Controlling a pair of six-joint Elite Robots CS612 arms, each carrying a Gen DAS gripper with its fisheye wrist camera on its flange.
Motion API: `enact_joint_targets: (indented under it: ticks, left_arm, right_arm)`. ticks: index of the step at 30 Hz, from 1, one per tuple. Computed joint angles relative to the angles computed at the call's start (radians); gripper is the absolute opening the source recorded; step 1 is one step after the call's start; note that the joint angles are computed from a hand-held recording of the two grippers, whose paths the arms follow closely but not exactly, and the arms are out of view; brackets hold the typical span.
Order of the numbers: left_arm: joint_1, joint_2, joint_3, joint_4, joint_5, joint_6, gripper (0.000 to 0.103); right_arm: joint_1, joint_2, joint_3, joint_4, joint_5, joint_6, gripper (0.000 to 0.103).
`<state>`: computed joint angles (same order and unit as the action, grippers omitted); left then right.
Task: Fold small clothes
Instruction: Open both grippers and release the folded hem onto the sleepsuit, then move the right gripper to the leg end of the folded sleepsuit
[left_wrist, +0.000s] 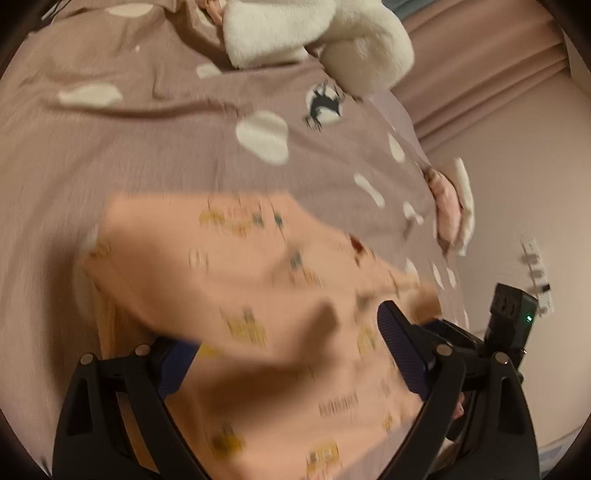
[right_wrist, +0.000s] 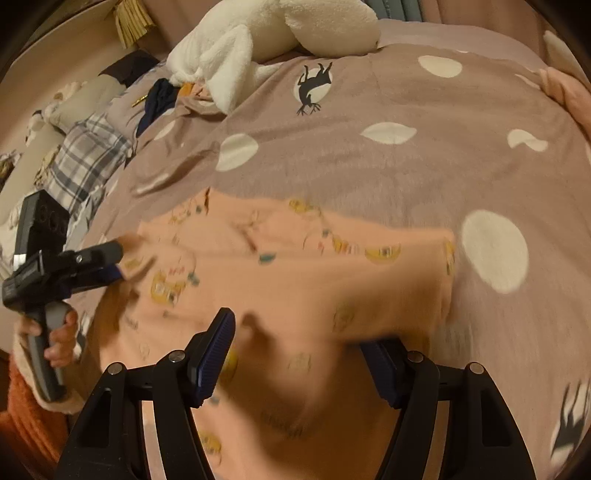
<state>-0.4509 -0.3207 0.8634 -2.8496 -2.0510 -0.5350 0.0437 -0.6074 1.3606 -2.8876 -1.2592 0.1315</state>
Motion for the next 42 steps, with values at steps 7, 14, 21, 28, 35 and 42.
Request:
enact_joint_targets:
  ticks: [7,14,21,28,35,42]
  left_arm:
    - [0.009,0.050,-0.125,-0.104,0.083,-0.148,0.091]
    - [-0.013,-0.076,0.071,-0.108,0.301,0.015,0.092]
    - [-0.037,-0.161,0.232,-0.021,0.436,0.090,0.092]
    - [-0.039,-0.174,0.300,-0.018,0.521,0.078,0.092]
    - [-0.025,-0.181,0.339,-0.014,0.481,0.060,0.092]
    - [-0.028,-0.200,0.372,-0.024,0.466,0.102,0.092]
  right_arm:
    - [-0.017,0.042,-0.088,-0.100,-0.020,0.152,0.070]
    - [-0.020,-0.003,-0.017,-0.198,-0.019,0.188,0.070]
    - [0.013,-0.025,0.004,-0.130,0.014,0.108,0.070]
    - [0.109,0.057,-0.172,0.032,-0.244,-0.013,0.039]
    - [0.124,0.141,-0.324,0.182,-0.242,0.052,0.015]
    - [0.107,0.139,-0.319,0.140,-0.179,0.165,0.015]
